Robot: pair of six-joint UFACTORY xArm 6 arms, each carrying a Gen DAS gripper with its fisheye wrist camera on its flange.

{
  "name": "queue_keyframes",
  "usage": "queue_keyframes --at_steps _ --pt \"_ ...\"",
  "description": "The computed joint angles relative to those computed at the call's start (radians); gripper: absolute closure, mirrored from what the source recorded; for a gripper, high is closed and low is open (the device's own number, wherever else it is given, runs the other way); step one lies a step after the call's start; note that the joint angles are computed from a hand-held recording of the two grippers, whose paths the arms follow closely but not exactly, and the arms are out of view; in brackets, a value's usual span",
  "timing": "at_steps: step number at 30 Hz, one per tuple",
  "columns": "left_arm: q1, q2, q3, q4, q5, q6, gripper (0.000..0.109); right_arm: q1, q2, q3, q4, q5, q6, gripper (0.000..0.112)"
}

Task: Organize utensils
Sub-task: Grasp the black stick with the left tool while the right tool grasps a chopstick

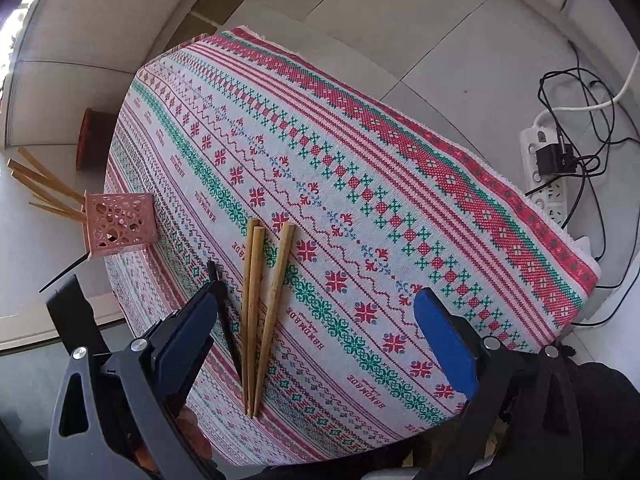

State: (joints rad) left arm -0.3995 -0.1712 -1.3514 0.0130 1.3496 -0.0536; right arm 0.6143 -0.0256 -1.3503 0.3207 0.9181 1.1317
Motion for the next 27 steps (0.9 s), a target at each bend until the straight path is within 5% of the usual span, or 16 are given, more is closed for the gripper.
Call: queue_keyframes --at_steps 4,11,18,22,23,27 --pt "0.043 -0.052 0.020 -0.010 0.006 0.021 0.103 0.022 0.059 -0.074 -0.041 0.019 -0.001 0.023" --pt "0.107 -0.121 0.032 -0.025 0.010 0.052 0.103 0.037 0.178 -0.219 -0.127 0.131 0.029 0.063" --pt "0.123 -0.143 0.027 -0.046 0.006 0.050 0.103 0.052 0.272 -0.344 -0.207 0.205 0.060 0.069" --pt "0.131 -0.161 0.024 -0.049 0.010 0.054 0.103 0.077 0.345 -0.466 -0.306 0.314 0.059 0.091" --pt "0.129 -0.168 0.025 -0.046 0.011 0.052 0.103 0.075 0.341 -0.452 -0.306 0.300 0.055 0.101" --pt "0.128 -0.191 0.023 -0.052 0.003 0.056 0.103 0.066 0.312 -0.403 -0.308 0.244 0.031 0.104"
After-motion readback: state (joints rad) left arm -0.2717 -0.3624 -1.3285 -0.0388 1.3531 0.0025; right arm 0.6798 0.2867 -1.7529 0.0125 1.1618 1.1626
